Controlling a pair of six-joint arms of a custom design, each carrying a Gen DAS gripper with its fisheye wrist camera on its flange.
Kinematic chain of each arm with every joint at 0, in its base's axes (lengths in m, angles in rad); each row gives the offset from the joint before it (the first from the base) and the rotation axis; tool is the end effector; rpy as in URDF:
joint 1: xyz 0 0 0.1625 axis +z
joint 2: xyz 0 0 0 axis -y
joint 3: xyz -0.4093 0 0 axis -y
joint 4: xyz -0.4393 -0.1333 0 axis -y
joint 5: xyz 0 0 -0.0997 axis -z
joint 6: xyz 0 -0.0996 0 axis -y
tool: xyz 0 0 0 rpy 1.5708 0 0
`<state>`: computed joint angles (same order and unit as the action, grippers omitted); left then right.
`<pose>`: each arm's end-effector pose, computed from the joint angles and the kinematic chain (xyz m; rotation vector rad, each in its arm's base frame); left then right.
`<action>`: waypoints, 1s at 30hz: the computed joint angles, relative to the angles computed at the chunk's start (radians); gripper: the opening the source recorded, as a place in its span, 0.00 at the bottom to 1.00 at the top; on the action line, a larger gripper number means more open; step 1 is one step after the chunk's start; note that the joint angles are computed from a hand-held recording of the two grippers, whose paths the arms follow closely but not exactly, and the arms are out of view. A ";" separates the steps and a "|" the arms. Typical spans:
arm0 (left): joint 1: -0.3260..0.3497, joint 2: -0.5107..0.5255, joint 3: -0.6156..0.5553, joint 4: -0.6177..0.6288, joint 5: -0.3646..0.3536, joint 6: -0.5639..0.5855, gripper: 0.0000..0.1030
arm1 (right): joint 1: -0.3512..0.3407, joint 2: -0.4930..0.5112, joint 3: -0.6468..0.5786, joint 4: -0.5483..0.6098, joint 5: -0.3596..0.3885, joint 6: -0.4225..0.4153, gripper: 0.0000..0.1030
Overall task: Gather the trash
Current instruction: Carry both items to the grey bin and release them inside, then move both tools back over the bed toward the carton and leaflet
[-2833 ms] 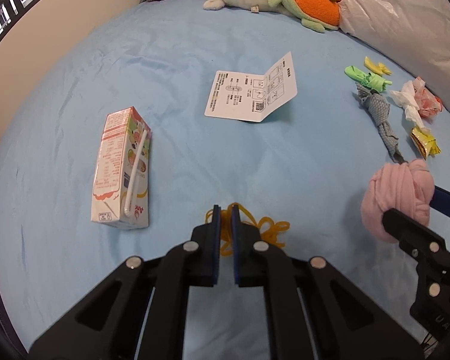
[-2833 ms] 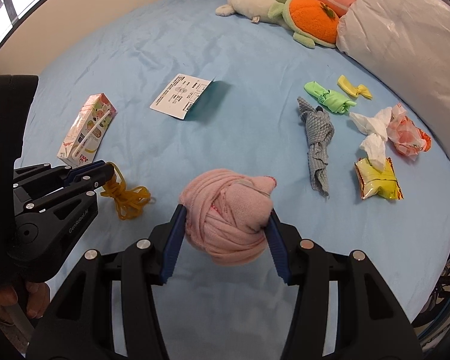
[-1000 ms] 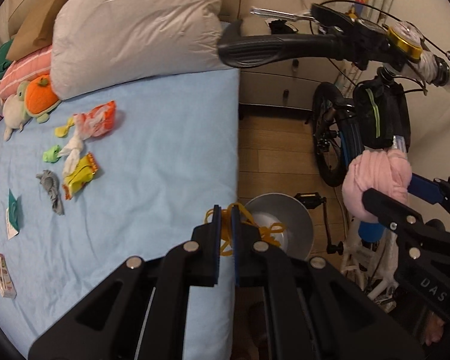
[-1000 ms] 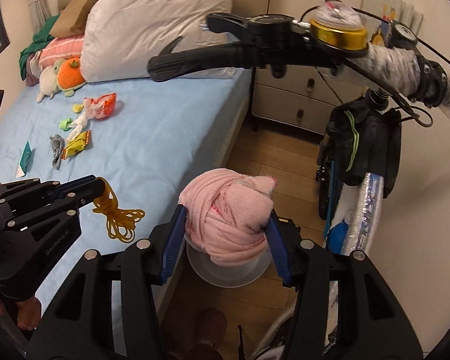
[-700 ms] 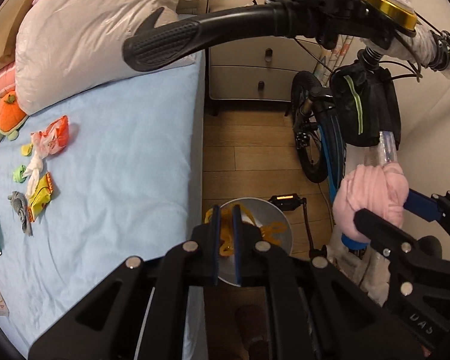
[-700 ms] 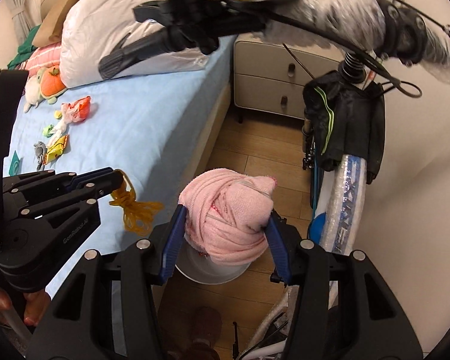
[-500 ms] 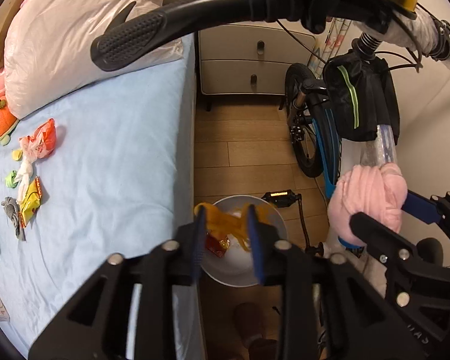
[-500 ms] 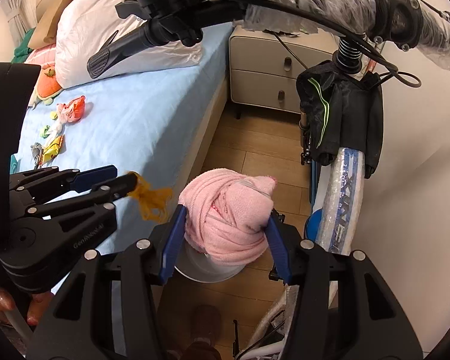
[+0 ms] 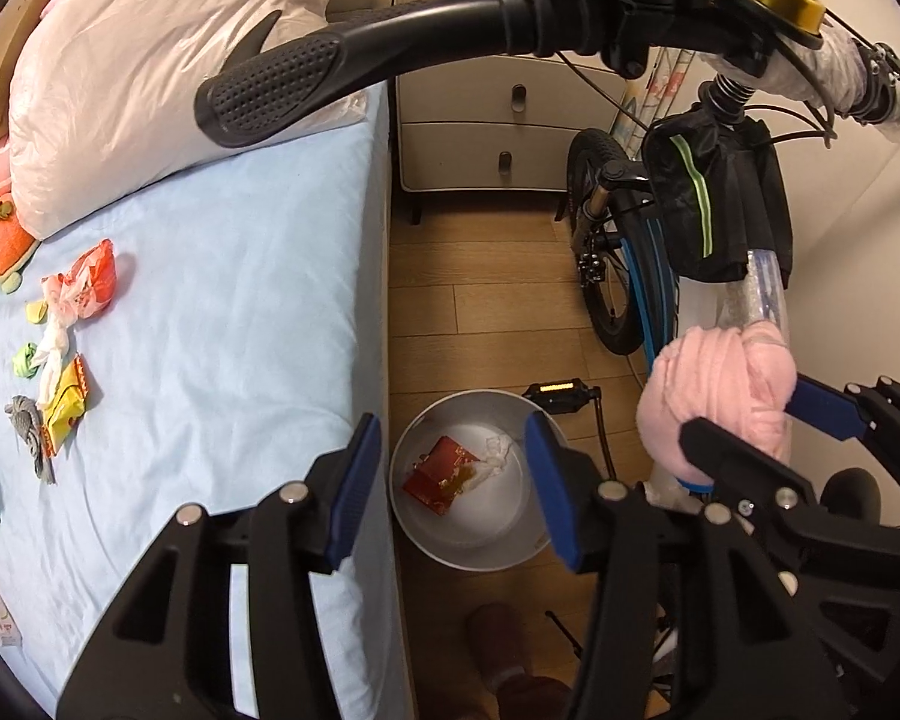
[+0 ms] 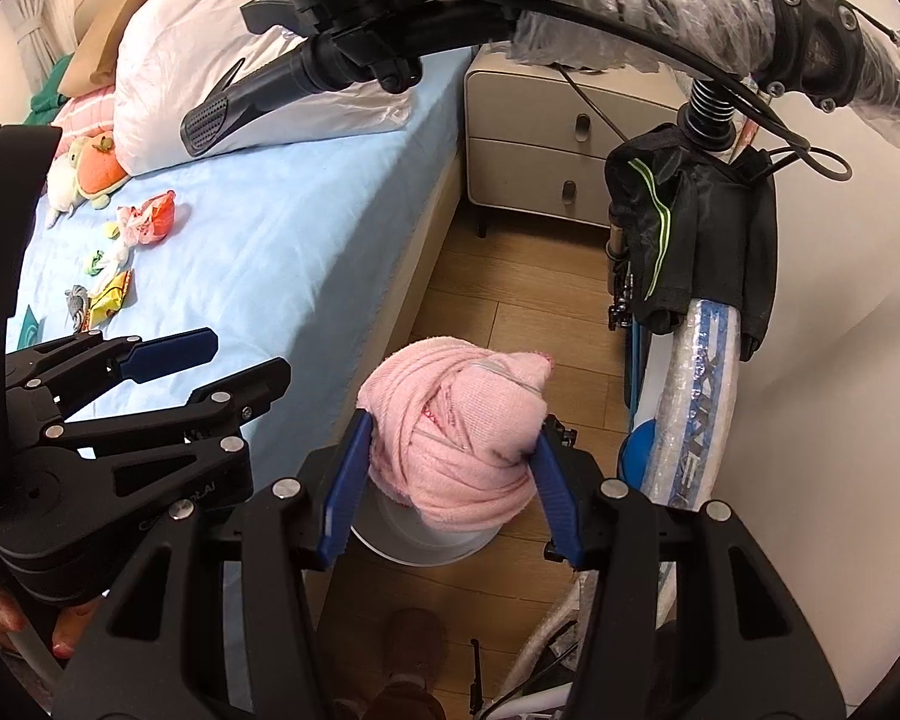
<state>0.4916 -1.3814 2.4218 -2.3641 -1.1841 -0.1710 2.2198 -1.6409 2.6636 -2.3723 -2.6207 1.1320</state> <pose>-0.2485 -0.3269 0.0717 1.2368 2.3850 -0.0373 0.2106 -0.2000 0.1256 -0.3867 -2.1586 0.8324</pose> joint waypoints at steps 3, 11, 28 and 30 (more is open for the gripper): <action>0.008 -0.016 0.002 0.017 0.010 0.001 0.49 | -0.007 0.023 -0.002 -0.048 0.011 -0.030 0.50; 0.040 -0.067 0.012 0.052 0.056 0.004 0.57 | -0.011 0.097 -0.030 -0.104 0.013 -0.066 0.62; 0.138 -0.257 0.029 0.162 0.149 -0.017 0.58 | 0.031 0.331 -0.178 -0.192 0.028 -0.181 0.62; 0.162 -0.303 0.028 0.191 0.171 -0.020 0.58 | 0.041 0.384 -0.216 -0.213 0.036 -0.211 0.62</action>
